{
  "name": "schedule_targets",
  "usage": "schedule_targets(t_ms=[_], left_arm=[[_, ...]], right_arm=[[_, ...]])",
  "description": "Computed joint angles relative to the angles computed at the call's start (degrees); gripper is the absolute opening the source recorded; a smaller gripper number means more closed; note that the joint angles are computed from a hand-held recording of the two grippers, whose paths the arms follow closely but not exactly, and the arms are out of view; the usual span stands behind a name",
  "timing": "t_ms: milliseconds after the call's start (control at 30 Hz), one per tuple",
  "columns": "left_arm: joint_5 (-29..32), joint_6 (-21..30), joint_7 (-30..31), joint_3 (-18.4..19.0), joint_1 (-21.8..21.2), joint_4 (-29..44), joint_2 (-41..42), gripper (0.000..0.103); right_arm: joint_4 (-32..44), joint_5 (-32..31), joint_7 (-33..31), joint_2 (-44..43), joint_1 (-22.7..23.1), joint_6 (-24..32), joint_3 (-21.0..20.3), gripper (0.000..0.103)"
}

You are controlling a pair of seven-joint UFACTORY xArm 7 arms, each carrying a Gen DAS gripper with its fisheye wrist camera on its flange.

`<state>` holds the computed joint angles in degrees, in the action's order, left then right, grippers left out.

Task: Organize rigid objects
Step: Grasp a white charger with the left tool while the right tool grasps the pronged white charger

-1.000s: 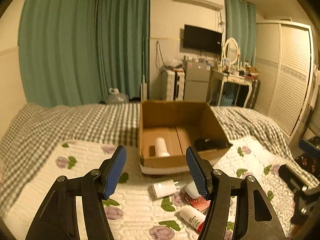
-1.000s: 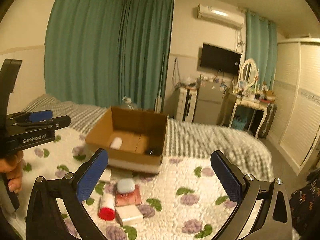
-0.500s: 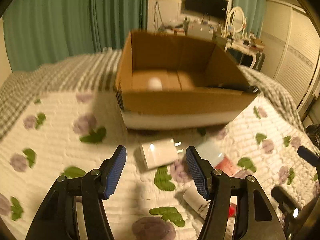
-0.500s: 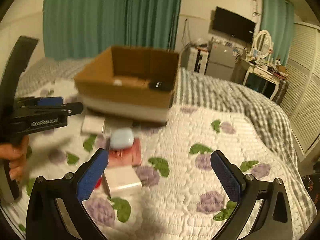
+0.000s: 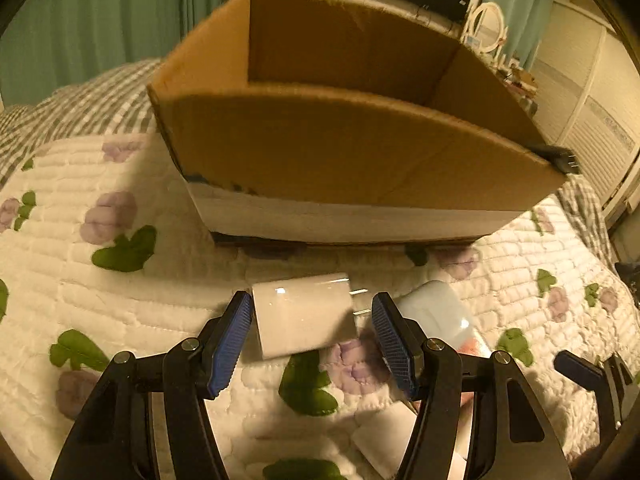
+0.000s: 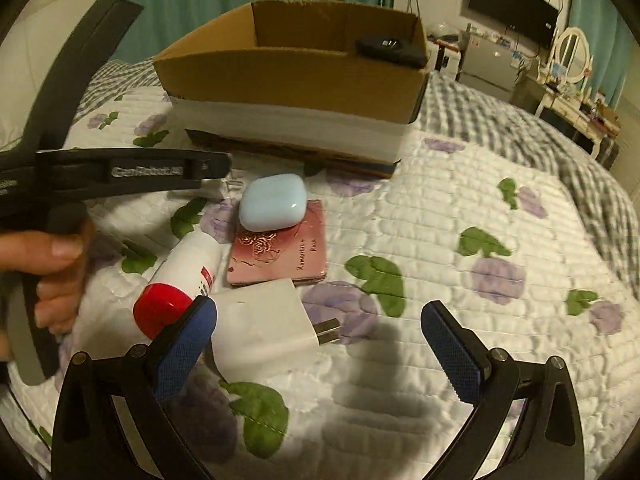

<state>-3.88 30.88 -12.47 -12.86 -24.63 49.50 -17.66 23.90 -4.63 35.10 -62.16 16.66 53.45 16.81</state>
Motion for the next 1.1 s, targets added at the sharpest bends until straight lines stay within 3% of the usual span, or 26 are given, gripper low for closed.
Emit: schedule_targets(t_ms=[233, 400, 567, 767, 1100], left_arm=[[0.91, 0.44, -0.93, -0.25, 0.65, 0.23, 1.86, 0.065], [-0.36, -0.69, 0.35, 0.46, -0.22, -0.89, 1.29, 0.058], [-1.06, -0.66, 1.34, 1.00, -0.10, -3.45, -2.13, 0.057], [-1.36, 0.42, 1.75, 1.49, 0.28, -7.58, -8.91, 0.057], [-0.49, 3.91, 3.31, 0.62, -0.22, -11.56, -19.65, 0.057]], right_arm=[[0.21, 0.77, -0.95, 1.12, 0.75, -0.56, -0.83, 0.102], [1.05, 1.08, -2.40, 6.02, 1.30, 0.52, -0.26, 0.098], [0.79, 0.58, -2.70, 5.86, 2.69, -1.66, 0.27, 0.070], [0.01, 0.61, -0.64, 3.88, 2.76, -1.37, 0.82, 0.069], [-1.01, 0.41, 6.26, -2.88, 0.98, 4.64, 1.74, 0.069]])
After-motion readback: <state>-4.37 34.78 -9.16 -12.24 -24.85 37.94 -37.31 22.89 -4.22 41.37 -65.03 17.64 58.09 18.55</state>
